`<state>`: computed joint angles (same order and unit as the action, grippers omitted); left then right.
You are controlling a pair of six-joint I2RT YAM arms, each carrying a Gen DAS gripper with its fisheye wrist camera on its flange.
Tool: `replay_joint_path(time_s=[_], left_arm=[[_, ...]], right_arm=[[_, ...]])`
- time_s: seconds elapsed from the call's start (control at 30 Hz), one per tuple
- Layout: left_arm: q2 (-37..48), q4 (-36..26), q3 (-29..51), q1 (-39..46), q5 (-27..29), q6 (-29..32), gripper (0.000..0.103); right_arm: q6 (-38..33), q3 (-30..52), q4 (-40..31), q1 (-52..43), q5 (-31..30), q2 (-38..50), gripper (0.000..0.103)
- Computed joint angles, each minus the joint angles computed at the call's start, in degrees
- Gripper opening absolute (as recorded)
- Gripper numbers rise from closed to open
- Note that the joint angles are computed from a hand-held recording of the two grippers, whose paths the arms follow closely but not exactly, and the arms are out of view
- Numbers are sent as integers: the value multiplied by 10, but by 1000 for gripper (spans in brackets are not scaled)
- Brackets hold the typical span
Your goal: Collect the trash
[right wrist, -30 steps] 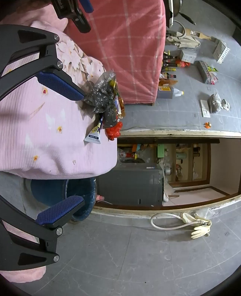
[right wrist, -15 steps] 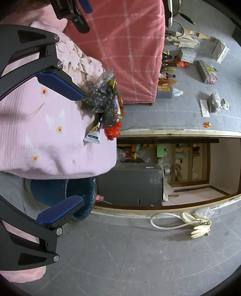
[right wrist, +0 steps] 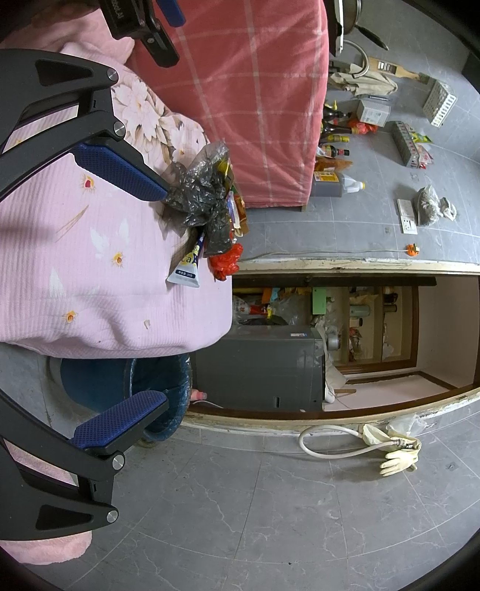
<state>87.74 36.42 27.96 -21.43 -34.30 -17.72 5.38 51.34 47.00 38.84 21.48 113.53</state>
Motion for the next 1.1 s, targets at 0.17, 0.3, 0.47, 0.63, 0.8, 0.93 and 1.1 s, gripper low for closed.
replay_joint_path(time_s=[0.17,0.3,0.47,0.63,0.8,0.93,1.1], left_arm=[[5,5,1,7,6,2,101],[4,4,1,1,1,2,101],[1,1,0,-1,-2,1,101],[5,4,2,1,0,2,101],[3,2,1,-1,-2,2,101],[0,1,0,-2,-3,2,101],[0,1,0,-2,-3,2,101]], right_arm=[[1,0,-1,0,0,0,103],[0,-3,1,0,0,-2,103],[1,-1,1,0,0,0,103],[0,0,0,1,1,0,103],[1,0,0,1,0,0,103],[1,1,0,1,0,0,103],[1,1,-1,1,0,0,103]])
